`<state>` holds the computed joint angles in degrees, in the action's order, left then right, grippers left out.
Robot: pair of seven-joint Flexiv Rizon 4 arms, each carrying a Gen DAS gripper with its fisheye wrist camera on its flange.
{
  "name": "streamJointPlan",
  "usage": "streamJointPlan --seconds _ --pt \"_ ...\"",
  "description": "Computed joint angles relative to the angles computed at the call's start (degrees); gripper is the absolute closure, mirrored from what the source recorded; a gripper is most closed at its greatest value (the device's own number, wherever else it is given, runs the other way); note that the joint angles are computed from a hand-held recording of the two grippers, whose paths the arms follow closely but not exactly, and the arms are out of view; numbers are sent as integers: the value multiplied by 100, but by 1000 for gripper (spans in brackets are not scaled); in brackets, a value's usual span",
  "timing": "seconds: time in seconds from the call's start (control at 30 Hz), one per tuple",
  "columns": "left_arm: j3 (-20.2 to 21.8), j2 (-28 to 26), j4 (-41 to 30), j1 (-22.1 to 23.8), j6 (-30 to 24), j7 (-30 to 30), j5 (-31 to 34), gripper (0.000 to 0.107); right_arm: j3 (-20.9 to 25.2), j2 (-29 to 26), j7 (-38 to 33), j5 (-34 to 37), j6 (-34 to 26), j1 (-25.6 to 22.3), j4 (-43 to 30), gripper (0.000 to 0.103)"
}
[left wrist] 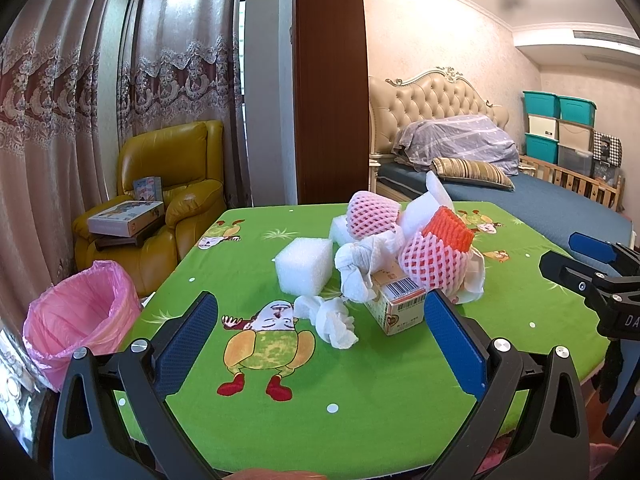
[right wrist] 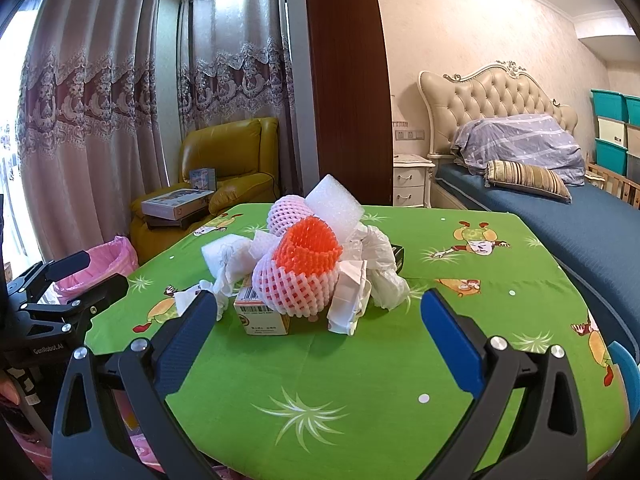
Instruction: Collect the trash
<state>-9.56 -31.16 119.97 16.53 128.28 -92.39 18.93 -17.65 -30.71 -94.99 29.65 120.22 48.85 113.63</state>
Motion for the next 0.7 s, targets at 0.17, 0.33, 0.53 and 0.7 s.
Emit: streamJointPlan --seconds 0.17,0.33,0.53,0.7 --pt "2 -32 -15 -2 10 0 7 10 10 5 -1 -3 1 -12 1 4" --pt "-11 -27 -20 10 -9 -2 22 10 31 5 2 -13 8 -34 3 4" --pt "-9 -32 -13 14 1 -8 19 10 53 3 5 -9 21 -46 4 4" --pt "-19 -24 -19 18 -20 -10 22 10 75 9 7 -13 18 -69 3 4"
